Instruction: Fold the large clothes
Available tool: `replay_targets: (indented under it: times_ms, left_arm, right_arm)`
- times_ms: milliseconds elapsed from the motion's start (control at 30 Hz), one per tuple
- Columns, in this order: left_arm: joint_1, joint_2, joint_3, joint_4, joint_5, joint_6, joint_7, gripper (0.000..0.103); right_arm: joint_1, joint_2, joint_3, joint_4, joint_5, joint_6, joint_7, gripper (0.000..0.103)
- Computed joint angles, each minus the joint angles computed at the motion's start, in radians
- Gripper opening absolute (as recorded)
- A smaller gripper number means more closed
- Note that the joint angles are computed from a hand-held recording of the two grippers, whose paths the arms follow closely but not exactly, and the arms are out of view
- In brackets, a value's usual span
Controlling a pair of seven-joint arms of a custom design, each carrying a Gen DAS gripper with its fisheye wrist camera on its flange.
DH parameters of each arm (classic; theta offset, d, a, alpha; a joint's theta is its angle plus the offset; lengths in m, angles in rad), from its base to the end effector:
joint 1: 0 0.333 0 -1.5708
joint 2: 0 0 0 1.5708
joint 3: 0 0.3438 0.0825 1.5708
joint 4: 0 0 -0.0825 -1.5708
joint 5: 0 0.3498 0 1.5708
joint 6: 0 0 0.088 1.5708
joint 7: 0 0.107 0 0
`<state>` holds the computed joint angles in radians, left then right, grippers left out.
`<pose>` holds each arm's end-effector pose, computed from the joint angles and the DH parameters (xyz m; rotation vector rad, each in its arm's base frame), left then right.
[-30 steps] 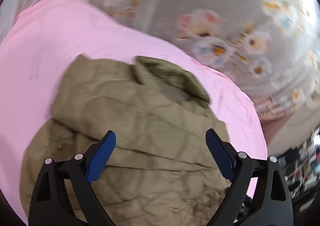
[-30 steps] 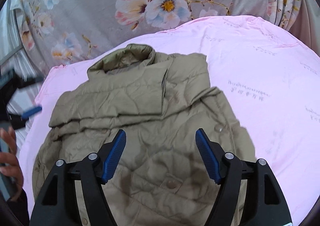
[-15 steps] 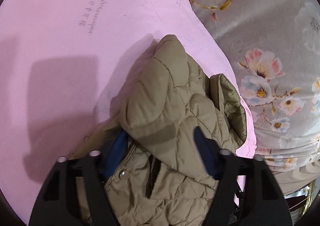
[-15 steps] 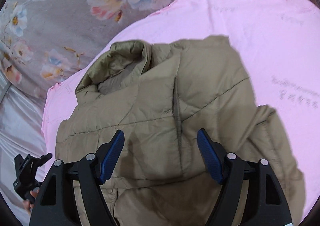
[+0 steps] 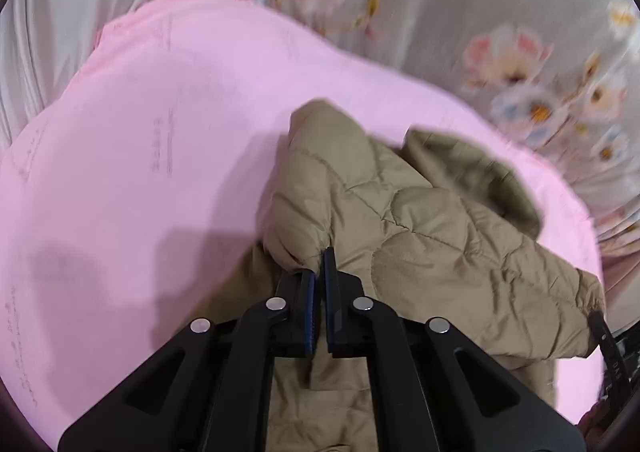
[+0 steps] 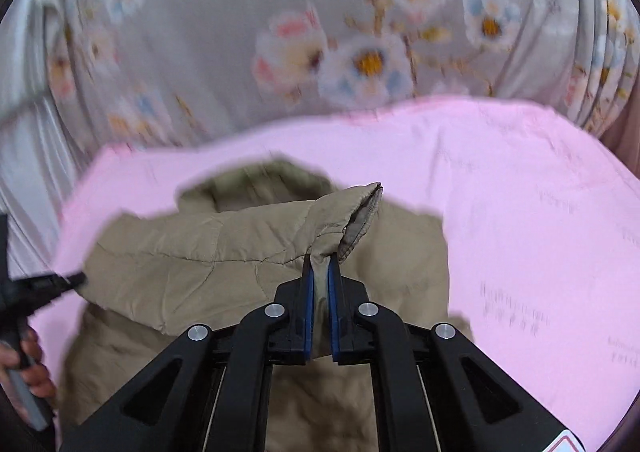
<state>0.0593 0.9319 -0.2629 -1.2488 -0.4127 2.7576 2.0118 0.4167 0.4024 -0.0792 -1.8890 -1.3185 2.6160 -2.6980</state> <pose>0.7870 -0.0678 0.3049 -1.8325 2.0999 -1.0107 0.5895 0.2351 0.3622 -1.1770 2.1517 -0.8756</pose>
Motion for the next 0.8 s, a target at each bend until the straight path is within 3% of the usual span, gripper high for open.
replay_targets:
  times_ms: [67,133,200,400,633,733,800]
  left_arm:
    - [-0.038,0.037,0.054,0.039,0.034,-0.024,-0.054,0.002]
    - [-0.047,0.064,0.065,0.058,0.057,-0.016,-0.065,0.002]
    - [-0.058,0.069,0.074,0.053,0.080,0.014,-0.069,0.002]
    - [-0.095,0.066,0.107,0.008,0.141,0.116,-0.089,0.002]
    - [-0.162,0.045,0.187,-0.066,0.212,0.246,-0.137,0.003]
    - [-0.133,-0.001,0.159,-0.118,0.236,0.254,-0.118,0.007]
    - [-0.045,-0.075,0.059,-0.196,0.210,0.276,-0.036,0.010]
  right_arm:
    - [-0.026,0.058,0.015,0.008,0.090,0.029,-0.053,0.005]
    - [-0.027,0.100,0.003,0.012,0.124,0.074,-0.058,0.005]
    - [-0.012,0.127,-0.022,0.017,0.126,0.117,-0.034,0.005]
    - [0.033,0.163,-0.056,0.038,0.176,0.103,-0.085,0.007]
    - [0.045,0.160,-0.099,0.015,0.149,0.187,-0.031,0.009]
    - [0.028,0.112,-0.070,-0.019,0.218,0.163,-0.111,0.014]
    - [0.061,0.050,-0.097,-0.054,0.173,0.133,-0.055,0.020]
